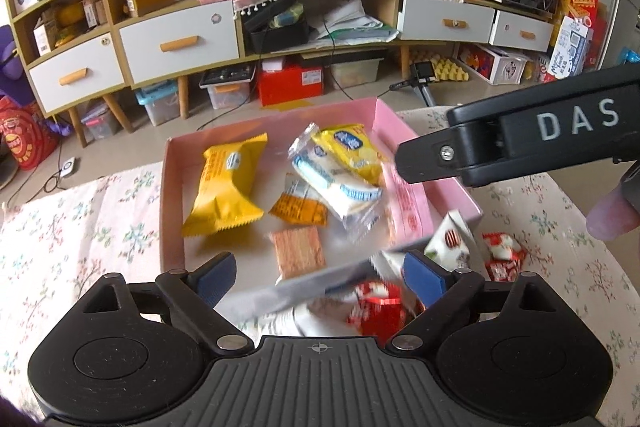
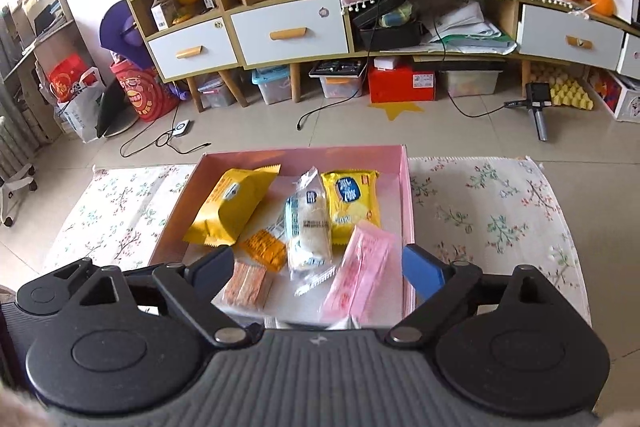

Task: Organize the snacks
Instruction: 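Withdraw both open tools back over the snack pile, then grasp the large yellow pack with the right tool while the left tool grasps the white printed packet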

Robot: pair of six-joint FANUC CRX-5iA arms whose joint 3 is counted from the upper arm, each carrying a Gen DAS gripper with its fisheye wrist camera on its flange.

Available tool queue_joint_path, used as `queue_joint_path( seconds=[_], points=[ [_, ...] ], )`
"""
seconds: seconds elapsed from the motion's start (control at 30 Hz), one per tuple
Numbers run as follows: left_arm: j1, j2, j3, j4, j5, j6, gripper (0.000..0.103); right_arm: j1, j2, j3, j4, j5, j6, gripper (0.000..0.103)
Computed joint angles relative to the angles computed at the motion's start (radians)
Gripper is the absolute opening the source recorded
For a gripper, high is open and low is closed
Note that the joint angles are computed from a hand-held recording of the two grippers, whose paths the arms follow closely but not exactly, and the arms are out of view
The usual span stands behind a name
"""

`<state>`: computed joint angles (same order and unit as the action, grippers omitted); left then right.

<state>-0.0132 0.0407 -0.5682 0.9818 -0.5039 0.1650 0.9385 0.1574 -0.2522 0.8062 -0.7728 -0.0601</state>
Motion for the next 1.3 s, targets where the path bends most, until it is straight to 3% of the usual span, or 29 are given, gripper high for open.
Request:
queue_joint_path(
  seconds=[0.47,0.87,1.0,1.3],
  points=[
    [0.092,-0.092,-0.092,-0.032,-0.046,-0.022,0.098,0.085,-0.033,-0.049,-0.003,-0.046,-0.012,0.101],
    [0.185,-0.116,-0.142,-0.026,-0.068,-0.083,0.100,0.137,-0.075,-0.160,0.082,-0.012,-0.188,0.103],
    [0.208,-0.111,-0.147,-0.039,-0.058,-0.104,0.100,0.168,-0.067,-0.156,0.051,-0.035,-0.071,0.103],
    [0.249,-0.086,-0.121,-0.102,-0.085,-0.053,0.100,0.186,-0.058,-0.170,-0.002,0.047,0.150,0.103]
  ],
)
